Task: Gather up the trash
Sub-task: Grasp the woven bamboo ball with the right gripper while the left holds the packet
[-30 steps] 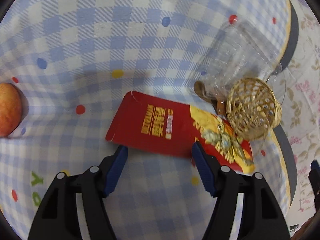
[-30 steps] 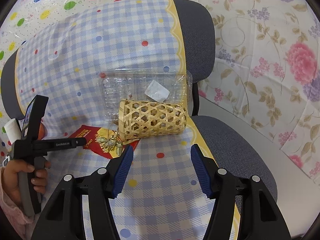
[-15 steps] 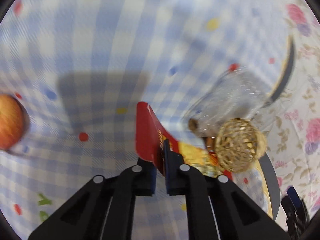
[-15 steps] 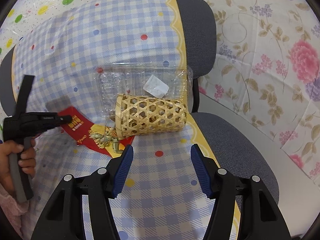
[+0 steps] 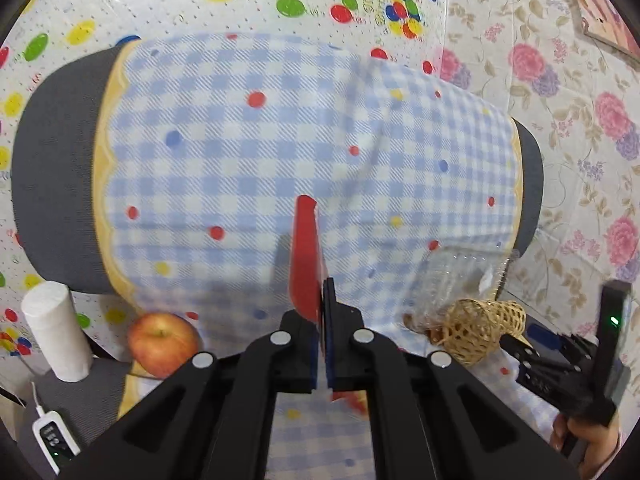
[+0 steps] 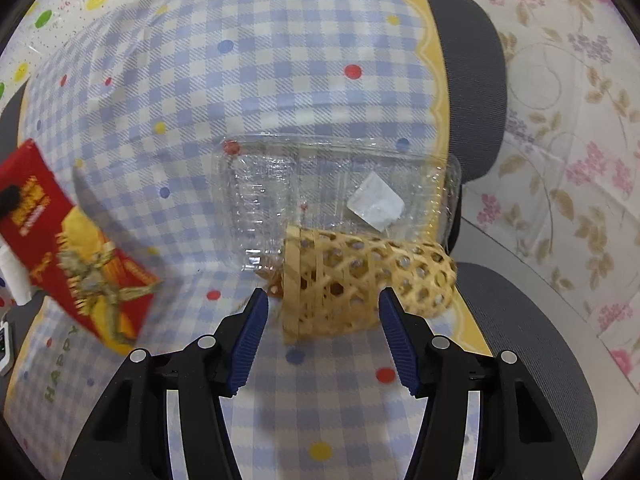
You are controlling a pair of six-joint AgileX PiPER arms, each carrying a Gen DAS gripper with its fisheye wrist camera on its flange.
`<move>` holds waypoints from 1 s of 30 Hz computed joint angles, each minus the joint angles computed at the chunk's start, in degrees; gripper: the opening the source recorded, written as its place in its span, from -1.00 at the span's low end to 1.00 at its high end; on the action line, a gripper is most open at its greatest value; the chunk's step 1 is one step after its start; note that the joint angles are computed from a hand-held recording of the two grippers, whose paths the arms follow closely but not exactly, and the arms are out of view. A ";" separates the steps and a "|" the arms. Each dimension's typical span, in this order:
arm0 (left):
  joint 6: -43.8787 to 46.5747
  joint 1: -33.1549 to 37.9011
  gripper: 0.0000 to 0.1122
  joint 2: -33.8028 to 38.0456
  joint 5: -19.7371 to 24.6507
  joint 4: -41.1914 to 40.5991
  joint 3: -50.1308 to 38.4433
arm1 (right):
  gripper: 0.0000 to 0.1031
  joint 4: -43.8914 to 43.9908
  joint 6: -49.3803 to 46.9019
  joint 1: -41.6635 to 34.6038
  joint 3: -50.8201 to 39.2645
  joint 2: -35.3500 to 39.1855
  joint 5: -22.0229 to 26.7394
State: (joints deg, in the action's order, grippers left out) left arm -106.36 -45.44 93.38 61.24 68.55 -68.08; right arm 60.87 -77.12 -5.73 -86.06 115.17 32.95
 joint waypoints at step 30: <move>-2.74 -24.39 -1.00 -0.57 3.23 2.23 -2.64 | -0.89 4.23 -12.16 -30.74 21.14 -23.81 28.73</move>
